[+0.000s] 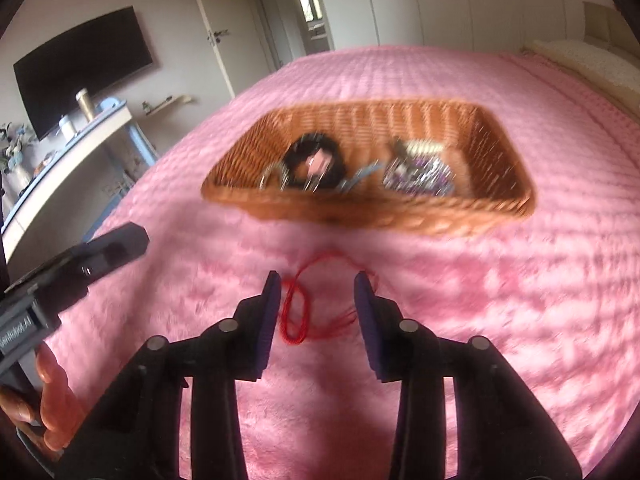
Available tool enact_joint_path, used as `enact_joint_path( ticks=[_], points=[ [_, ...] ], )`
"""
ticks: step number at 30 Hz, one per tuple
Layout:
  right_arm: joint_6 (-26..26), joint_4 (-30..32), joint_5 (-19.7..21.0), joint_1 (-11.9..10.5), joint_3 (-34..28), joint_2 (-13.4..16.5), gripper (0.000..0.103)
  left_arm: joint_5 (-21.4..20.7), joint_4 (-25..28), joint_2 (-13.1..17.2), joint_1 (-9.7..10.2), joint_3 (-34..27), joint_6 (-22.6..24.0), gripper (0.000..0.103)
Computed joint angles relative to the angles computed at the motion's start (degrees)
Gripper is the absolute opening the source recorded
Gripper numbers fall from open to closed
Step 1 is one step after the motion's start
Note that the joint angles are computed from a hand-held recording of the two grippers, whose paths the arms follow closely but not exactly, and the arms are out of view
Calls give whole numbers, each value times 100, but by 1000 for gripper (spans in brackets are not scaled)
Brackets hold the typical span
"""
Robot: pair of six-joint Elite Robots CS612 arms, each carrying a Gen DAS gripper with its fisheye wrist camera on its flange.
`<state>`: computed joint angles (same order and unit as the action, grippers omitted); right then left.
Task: Organize jewelry
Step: 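Grasp a silver earring with left tool while right tool grasps red string bracelet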
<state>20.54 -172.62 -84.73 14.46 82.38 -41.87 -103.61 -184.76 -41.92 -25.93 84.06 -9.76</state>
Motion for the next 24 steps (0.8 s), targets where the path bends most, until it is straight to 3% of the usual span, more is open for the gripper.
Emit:
enact_joint_path(
  ticks=[4,8,12,17,24],
  points=[
    [-111,389,44,51,-155,100,31,-523,603,86,74,-49,-85,27],
    [-185,662,82,54,-279,159,25,-699,962,142,57,-113,71,27],
    [-241,916,76,42,-353,190,6,-834,1141,172,23,-150,186,27],
    [-89,797,-436,32,-214,126,4,-647,1434,217,-68,-250,364,27],
    [194,442,18,-173,42,84,4,-105,1641,296,-206,-439,587,27]
  ],
)
